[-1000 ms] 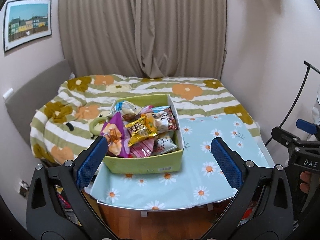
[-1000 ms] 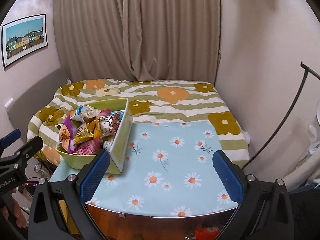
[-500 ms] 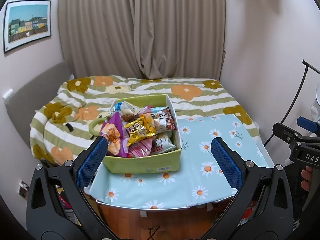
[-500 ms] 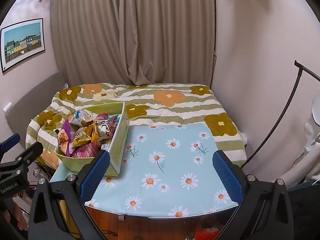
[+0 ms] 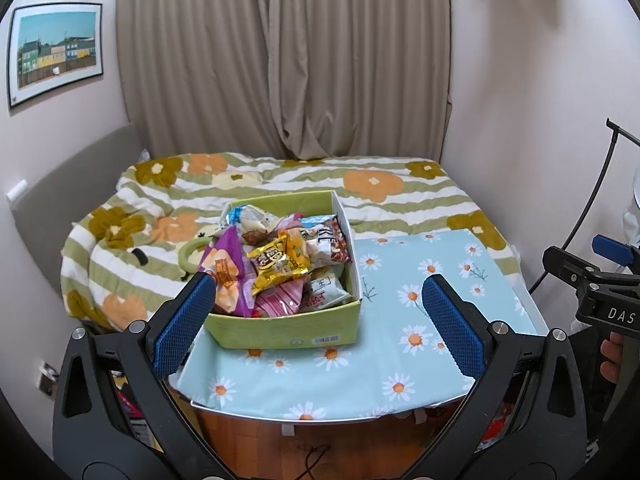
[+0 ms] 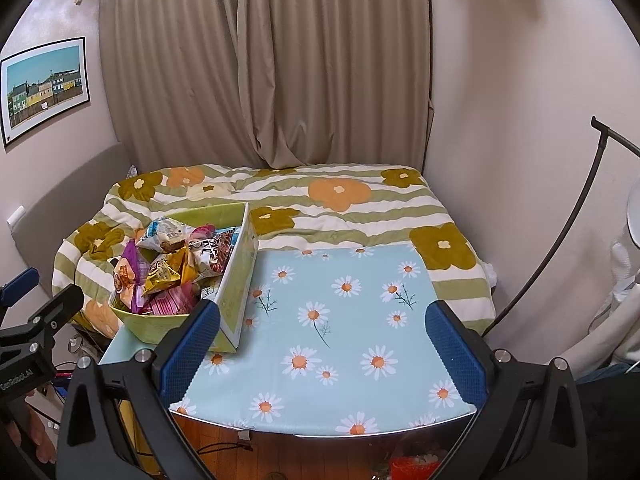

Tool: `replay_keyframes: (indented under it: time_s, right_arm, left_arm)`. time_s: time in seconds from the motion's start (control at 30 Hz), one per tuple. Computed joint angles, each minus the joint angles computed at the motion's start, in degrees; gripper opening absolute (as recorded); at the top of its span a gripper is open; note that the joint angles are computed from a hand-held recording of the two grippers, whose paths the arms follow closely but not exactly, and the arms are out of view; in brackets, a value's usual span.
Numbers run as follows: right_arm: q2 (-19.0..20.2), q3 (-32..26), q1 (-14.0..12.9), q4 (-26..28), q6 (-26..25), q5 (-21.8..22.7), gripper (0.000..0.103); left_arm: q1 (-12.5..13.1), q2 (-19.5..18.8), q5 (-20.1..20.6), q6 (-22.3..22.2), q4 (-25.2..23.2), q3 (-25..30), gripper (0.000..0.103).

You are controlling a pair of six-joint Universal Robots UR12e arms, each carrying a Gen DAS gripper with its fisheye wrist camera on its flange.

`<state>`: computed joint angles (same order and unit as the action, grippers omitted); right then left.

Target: Organize snacks

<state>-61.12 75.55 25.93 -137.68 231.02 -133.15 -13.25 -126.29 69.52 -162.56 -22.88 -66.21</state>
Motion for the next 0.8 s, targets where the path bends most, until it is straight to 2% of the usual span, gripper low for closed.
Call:
replay_keyframes:
  time_s: [0.8]
  right_arm:
    - [-0.1, 0.2, -0.2, -0.2, -0.1, 0.3, 0.102]
  left_arm:
    - [-0.1, -0.7, -0.1, -0.3, -0.5, 1.2, 0.102]
